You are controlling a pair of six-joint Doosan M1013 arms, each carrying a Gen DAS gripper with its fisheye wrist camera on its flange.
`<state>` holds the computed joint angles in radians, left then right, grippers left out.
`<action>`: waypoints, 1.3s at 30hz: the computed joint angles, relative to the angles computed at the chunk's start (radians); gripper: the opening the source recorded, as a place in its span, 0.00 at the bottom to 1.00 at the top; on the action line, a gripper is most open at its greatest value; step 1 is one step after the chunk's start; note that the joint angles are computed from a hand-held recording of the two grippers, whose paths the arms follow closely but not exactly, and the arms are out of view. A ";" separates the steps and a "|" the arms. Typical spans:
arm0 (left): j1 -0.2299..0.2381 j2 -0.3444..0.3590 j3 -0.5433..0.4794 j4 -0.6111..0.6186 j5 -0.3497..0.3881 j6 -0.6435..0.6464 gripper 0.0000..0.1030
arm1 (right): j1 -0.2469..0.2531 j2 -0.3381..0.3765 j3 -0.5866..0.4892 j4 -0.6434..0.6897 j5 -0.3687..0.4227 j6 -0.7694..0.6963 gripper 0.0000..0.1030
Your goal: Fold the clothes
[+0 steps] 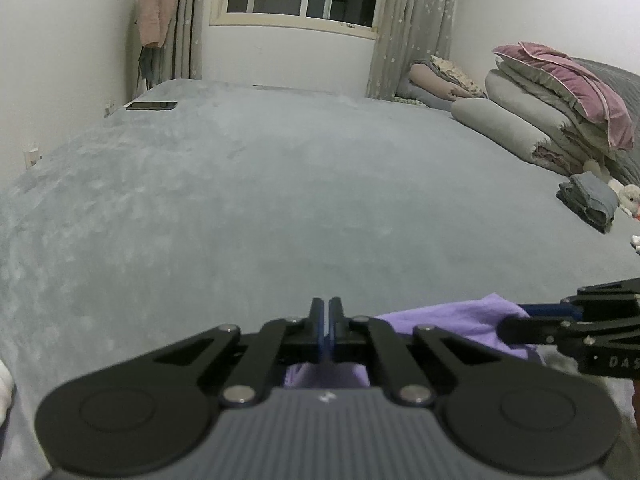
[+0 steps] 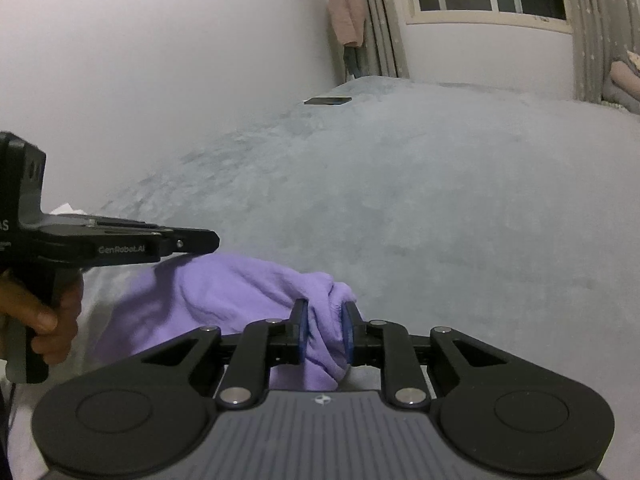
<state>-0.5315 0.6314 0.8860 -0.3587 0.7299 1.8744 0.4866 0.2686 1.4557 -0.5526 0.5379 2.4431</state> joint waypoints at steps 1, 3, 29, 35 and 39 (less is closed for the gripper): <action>0.000 0.001 -0.001 0.004 0.000 -0.003 0.01 | 0.001 0.002 -0.002 0.004 0.005 -0.007 0.18; 0.001 0.001 -0.001 0.008 -0.003 -0.011 0.01 | -0.003 0.007 -0.009 0.041 0.019 -0.044 0.18; 0.012 0.006 -0.008 -0.016 0.042 -0.065 0.04 | 0.016 0.032 -0.046 -0.055 0.134 0.090 0.15; 0.011 -0.012 0.030 -0.057 -0.050 -0.053 0.01 | 0.040 0.040 -0.055 -0.212 0.172 0.234 0.08; 0.007 -0.017 0.040 -0.044 -0.076 -0.054 0.01 | 0.053 0.037 -0.047 -0.313 0.180 0.359 0.06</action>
<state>-0.5241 0.6142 0.9264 -0.4023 0.6540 1.8200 0.5392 0.3058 1.4088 -0.8657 0.7179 2.8025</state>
